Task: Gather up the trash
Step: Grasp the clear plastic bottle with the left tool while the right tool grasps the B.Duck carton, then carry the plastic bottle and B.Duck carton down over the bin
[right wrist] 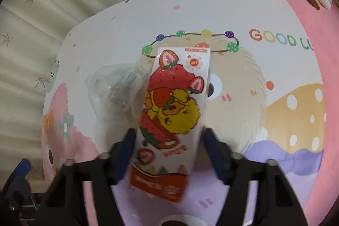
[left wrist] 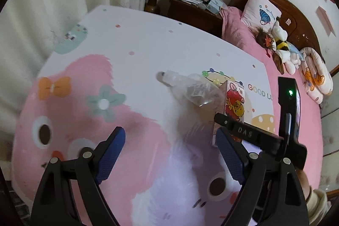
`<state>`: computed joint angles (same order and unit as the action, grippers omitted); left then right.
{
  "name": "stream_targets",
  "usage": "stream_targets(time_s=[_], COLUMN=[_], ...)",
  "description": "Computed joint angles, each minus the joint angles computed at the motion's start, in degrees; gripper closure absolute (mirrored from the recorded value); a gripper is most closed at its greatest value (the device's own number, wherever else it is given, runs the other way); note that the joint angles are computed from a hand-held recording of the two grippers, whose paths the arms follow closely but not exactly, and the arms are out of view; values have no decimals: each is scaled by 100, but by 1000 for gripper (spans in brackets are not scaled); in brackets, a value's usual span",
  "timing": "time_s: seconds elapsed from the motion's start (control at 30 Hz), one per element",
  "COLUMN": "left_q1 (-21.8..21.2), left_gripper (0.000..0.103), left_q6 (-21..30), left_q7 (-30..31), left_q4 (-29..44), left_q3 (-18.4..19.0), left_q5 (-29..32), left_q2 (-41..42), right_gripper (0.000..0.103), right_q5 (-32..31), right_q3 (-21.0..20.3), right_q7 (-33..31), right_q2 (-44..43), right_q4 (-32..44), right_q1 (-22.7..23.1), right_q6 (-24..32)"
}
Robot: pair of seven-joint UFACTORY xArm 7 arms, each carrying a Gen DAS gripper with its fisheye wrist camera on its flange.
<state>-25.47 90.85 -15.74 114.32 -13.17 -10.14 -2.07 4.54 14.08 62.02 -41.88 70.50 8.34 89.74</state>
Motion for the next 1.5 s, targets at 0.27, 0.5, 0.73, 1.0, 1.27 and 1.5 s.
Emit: stream_targets(time_s=[0.27,0.5,0.73,1.0,1.27,1.5], left_q1=[-215,-348,-592,-790,-844,-565], left_gripper=[17,17,17,45,52,52], left_q6=[-329,-942,-1239,-1398,-906,-522], left_q7=[-667,-1342,-1983,-2256,-1455,-435], left_q4=[-33,-139,113,337,518,18], left_q3=[-69,-46,-61,-59,-74,-40], left_q5=[-298,-467,-351,-244,-59,-52], left_q2=[617,997,1481,1810,1600,670], right_gripper=[43,43,43,43,44,44], right_q5=[-35,90,157,198,385,644], right_q3=[-325,-505,-555,-519,-365,49], right_q7=[-301,-452,-570,-578,-321,92], right_q2=[-617,-931,-946,-1073,-1258,-1293], right_q4=[-475,-737,-794,-825,-801,-505], right_q1=[-104,-292,-392,-429,-395,-230], right_q6=[-144,-337,-463,-381,-193,-50])
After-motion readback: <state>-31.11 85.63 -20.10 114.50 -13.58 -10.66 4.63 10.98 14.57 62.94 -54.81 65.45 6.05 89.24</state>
